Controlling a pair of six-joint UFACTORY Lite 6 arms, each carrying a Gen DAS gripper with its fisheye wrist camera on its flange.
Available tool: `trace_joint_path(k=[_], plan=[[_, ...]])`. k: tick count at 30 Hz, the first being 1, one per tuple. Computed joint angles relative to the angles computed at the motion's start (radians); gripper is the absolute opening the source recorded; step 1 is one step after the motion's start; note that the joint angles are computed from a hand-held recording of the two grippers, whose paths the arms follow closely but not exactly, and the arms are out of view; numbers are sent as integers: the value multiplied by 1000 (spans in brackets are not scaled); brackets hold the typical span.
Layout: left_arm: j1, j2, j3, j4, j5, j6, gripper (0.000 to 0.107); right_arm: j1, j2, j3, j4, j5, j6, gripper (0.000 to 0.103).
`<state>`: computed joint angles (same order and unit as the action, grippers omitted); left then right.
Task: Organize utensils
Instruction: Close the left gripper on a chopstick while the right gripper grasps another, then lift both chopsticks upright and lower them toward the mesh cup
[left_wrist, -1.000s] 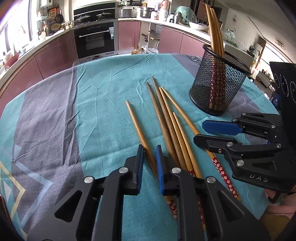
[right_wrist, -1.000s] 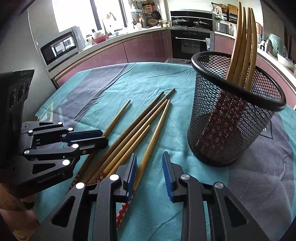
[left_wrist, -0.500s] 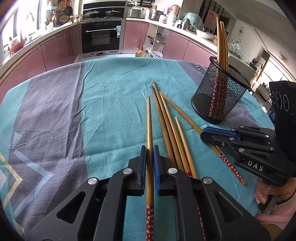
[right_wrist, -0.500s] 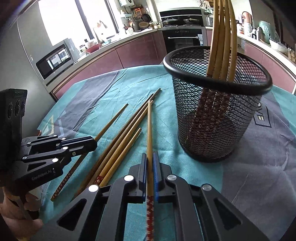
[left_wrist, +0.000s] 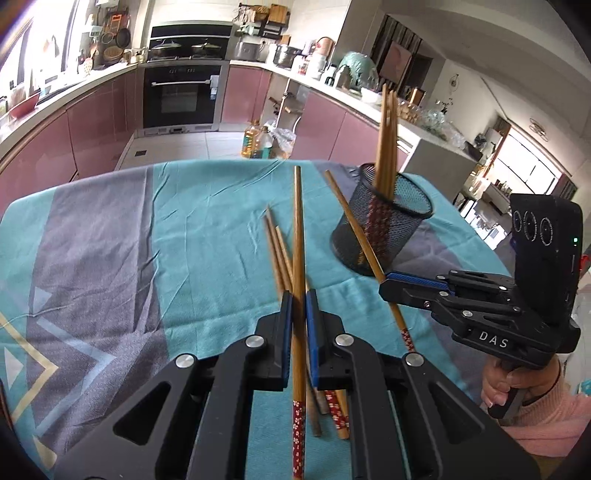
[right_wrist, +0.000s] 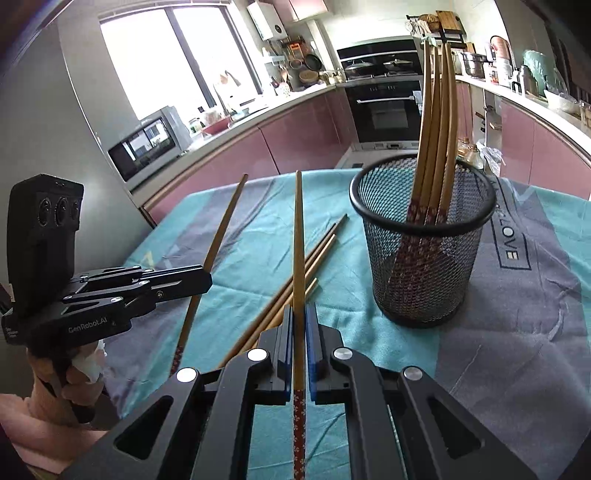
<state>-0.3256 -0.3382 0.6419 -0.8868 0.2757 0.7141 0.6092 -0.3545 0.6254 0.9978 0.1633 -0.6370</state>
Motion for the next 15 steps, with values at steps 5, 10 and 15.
trace_joint_path(k=[5, 10, 15], plan=[[19, -80, 14, -20, 87, 18, 8, -55, -107, -31, 23, 47, -35, 6], [24, -145, 27, -40, 138, 17, 8, -100, -180, -39, 5, 70, -27, 6], [8, -160, 72, -41, 148, -1, 7, -144, -225, -36, 22, 92, -62, 6]])
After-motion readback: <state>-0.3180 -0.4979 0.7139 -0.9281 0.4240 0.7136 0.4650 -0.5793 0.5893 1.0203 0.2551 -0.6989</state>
